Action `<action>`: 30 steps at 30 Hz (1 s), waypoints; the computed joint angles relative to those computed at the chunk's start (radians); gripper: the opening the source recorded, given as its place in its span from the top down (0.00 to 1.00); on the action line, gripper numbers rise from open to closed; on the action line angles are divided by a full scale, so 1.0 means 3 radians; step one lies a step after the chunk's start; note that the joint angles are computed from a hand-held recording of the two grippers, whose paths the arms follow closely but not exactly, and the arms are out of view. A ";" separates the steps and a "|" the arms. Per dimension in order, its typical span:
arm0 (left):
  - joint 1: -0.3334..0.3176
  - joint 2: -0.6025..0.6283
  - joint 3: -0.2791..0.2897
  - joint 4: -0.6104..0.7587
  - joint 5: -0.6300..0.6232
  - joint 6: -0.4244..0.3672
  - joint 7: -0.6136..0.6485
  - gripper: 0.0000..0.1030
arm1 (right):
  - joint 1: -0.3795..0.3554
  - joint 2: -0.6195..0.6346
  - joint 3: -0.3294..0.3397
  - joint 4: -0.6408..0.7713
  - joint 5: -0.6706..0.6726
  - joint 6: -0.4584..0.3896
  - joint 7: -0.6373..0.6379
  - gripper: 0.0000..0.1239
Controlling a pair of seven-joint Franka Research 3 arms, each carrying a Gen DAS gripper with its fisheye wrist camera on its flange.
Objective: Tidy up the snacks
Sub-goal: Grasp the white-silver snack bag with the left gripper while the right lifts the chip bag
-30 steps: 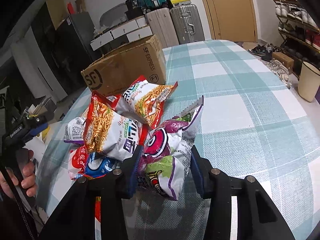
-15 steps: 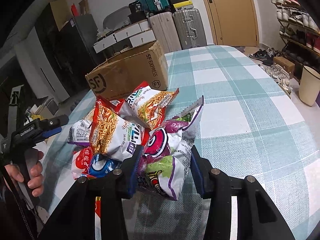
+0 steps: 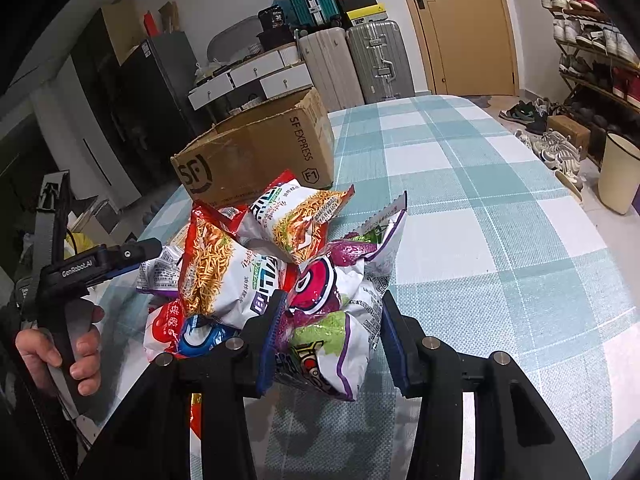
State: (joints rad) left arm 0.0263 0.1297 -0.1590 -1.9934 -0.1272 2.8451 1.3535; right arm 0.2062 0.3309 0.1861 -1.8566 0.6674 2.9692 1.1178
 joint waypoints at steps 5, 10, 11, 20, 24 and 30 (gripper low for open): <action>0.0000 0.0050 -0.0021 0.0040 -0.0027 -0.0047 0.0058 0.05 | 0.0024 0.0006 -0.0027 0.0007 -0.0063 0.0002 0.0032 0.64; 0.0026 0.0117 -0.0070 0.0105 -0.0141 -0.0112 0.0170 0.15 | 0.0003 0.0009 -0.0013 0.0018 -0.0037 -0.0019 0.0049 0.64; 0.0033 0.0122 -0.0080 0.0106 -0.0174 -0.0119 0.0199 0.17 | -0.0009 0.0009 -0.0004 0.0022 -0.0017 -0.0034 0.0046 0.64; 0.0310 0.0139 -0.0376 0.0034 -0.1469 0.0001 0.1364 0.54 | -0.0020 -0.0034 0.0011 -0.0015 0.0078 -0.0017 -0.0030 0.64; 0.0250 0.0101 -0.0297 0.0007 -0.1593 -0.0026 0.1467 0.55 | 0.0002 -0.0049 -0.0005 -0.0027 0.0071 -0.0007 -0.0014 0.64; 0.0163 -0.0038 -0.0217 -0.0136 -0.1707 0.0038 0.1582 0.55 | 0.0022 -0.0095 -0.0001 -0.0073 0.0079 0.0039 -0.0017 0.64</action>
State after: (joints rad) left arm 0.0752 0.1183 -0.2240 -2.0343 -0.6394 2.8565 1.8280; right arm 0.2128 0.3025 0.1859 -1.8783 0.6911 2.9808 1.1125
